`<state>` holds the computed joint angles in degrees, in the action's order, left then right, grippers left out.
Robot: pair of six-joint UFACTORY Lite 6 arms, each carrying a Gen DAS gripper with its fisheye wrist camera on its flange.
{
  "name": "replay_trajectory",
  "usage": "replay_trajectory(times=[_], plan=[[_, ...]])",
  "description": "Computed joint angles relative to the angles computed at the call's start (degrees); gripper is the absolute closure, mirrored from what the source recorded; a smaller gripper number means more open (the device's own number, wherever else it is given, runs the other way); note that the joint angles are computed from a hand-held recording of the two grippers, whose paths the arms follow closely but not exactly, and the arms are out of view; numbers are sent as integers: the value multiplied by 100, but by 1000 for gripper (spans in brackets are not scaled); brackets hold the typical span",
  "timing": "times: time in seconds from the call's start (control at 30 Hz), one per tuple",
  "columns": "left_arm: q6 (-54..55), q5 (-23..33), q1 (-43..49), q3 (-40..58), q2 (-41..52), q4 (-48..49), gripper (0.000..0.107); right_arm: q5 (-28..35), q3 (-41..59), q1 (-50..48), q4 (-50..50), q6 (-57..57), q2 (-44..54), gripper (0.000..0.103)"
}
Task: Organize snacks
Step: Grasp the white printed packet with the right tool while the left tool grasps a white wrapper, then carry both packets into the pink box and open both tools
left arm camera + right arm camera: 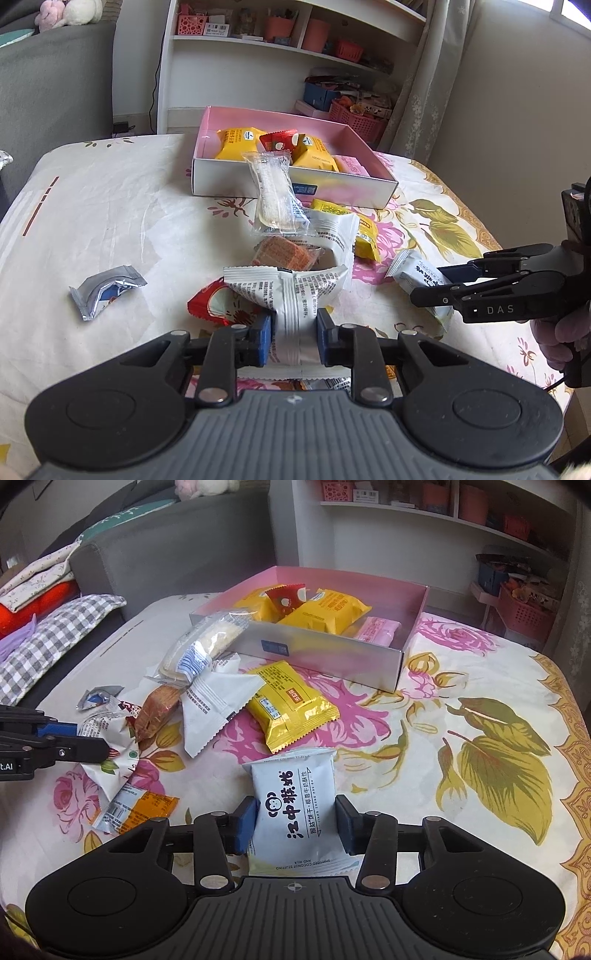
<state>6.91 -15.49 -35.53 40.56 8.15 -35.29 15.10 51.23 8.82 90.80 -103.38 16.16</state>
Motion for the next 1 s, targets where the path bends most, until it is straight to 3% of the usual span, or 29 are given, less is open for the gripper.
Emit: replay_trajectory(times=[0.3, 0.63, 1.0], plan=[[-176, 389, 210, 105, -191, 135, 85, -148, 149, 64, -1511, 1825, -207, 59], [865, 741, 364, 387, -363, -860, 85, 164, 573, 13, -3094, 4148, -338, 59], [2667, 908, 641, 984, -275, -2681, 85, 344, 1500, 82, -4591, 6637, -94, 59]])
